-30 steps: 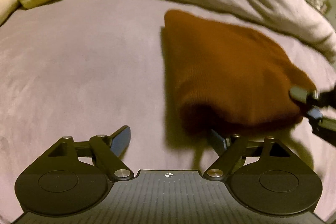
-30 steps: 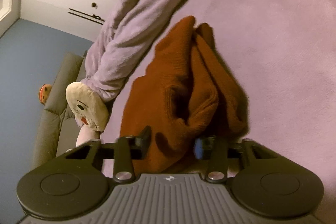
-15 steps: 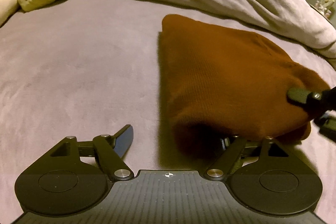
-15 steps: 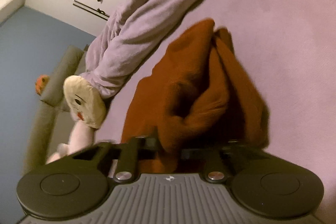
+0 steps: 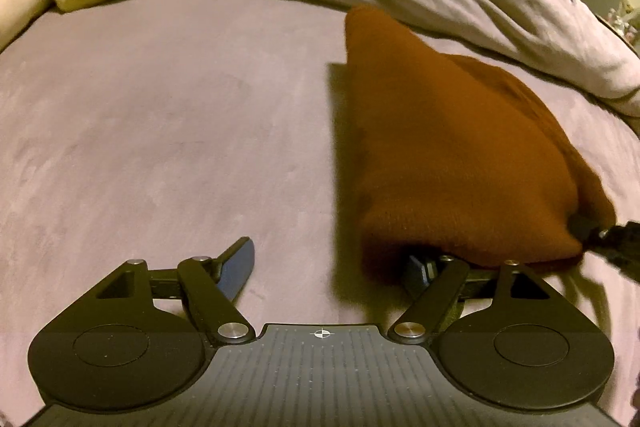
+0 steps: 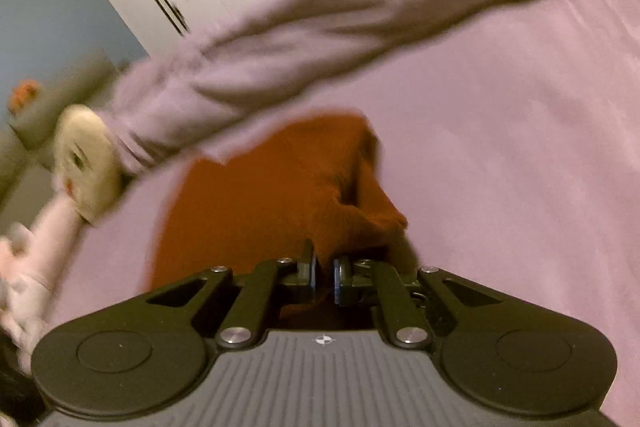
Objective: Fold small clothes
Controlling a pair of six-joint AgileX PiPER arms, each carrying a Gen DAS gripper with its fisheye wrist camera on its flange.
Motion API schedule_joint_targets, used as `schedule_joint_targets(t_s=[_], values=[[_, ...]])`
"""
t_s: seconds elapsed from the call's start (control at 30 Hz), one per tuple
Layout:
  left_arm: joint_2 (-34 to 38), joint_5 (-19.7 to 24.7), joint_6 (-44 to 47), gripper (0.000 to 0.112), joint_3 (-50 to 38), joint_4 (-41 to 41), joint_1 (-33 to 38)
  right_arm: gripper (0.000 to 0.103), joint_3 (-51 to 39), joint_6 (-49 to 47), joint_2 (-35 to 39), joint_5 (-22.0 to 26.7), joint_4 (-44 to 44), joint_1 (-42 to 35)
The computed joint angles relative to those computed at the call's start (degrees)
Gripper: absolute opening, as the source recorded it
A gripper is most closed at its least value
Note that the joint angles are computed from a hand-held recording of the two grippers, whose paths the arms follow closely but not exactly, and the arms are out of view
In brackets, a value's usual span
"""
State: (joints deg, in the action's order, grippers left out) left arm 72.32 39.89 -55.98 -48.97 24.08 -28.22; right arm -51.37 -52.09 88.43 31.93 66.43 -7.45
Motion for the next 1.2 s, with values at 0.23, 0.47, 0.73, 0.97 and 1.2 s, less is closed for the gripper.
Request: schedule_joint_targets(t_s=[0.23,0.47,0.73,0.97,1.2], values=[[-6.2,8.6,-7.4,0.081,-0.2,11.3,-5.2,0.023,0.6,3.1,-2.2,5.6,-1.9,-5.0],[-3.0,5.4,-3.3,0.082,-3.9,9.9,-3.0,0.023,0.7,1.6,-9.2,-1.6,-6.2,-0.3],[2.4,3.0,6.8,0.083,-9.5,2.1,0.2,0.022,-6.9,1.1,-3.8,-2.1,-15.9,12.5],[7.9,3.0,14.3,0.093,-10.8,-3.1,1.0,0.019,-10.0,15.7,1.0,-2.7,-34.8,17.0],[8.6,-4.2,10.6,0.102,-5.1,-1.1,1.6,0.017,-8.6,18.4,2.4,-4.1,-41.4,18.1]])
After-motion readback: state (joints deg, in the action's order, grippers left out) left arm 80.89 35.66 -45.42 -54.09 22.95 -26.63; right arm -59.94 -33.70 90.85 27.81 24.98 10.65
